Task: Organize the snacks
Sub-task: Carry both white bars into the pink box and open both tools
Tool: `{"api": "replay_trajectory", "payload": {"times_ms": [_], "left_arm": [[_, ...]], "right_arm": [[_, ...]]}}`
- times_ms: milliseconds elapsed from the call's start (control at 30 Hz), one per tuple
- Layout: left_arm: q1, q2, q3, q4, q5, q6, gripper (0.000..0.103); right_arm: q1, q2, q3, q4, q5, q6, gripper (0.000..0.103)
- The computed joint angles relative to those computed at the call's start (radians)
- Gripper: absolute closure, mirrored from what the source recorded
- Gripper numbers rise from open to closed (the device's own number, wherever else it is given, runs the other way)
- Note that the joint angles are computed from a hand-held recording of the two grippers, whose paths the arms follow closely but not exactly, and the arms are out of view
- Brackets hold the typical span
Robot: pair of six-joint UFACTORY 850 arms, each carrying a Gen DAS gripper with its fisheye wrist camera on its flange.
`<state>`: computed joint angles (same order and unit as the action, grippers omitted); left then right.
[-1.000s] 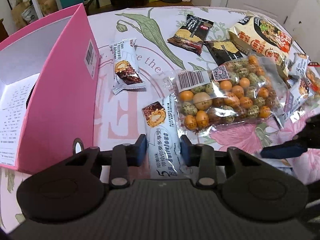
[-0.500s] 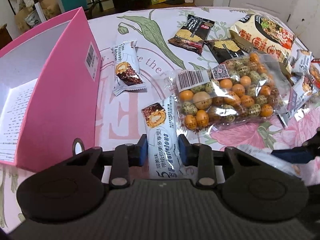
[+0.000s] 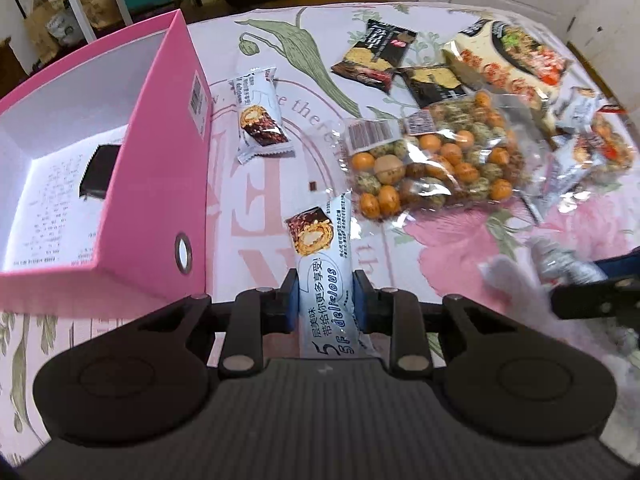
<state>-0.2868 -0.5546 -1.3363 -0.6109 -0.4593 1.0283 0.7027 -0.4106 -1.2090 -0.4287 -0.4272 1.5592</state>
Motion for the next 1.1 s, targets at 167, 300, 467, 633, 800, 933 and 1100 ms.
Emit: {"api": "replay_trajectory", "payload": {"times_ms": [167, 300, 467, 633, 800, 933, 1100], "left_arm": [[0.018, 0.038, 0.02, -0.016, -0.066, 0.024, 0.077], [0.043, 0.072, 0.041, -0.019, -0.107, 0.031, 0.077], [0.104, 0.105, 0.033, -0.051, -0.191, 0.056, 0.077], [0.162, 0.155, 0.029, -0.178, -0.198, 0.171, 0.077], [0.203, 0.16, -0.026, -0.218, -0.214, 0.186, 0.077], [0.213, 0.132, -0.079, -0.212, -0.18, 0.146, 0.077], [0.213, 0.059, -0.168, -0.183, -0.15, 0.051, 0.077]], "right_arm": [[0.008, -0.02, -0.028, 0.141, -0.006, -0.131, 0.067], [0.013, -0.022, -0.047, 0.227, 0.021, -0.214, 0.067], [0.019, -0.026, -0.107, 0.3, -0.005, -0.318, 0.067], [0.029, -0.026, -0.186, 0.281, -0.045, -0.373, 0.067], [0.03, -0.043, -0.283, 0.228, -0.085, -0.416, 0.067], [0.018, -0.096, -0.387, 0.214, -0.089, -0.496, 0.067], [-0.016, -0.183, -0.494, 0.224, -0.012, -0.576, 0.067]]}}
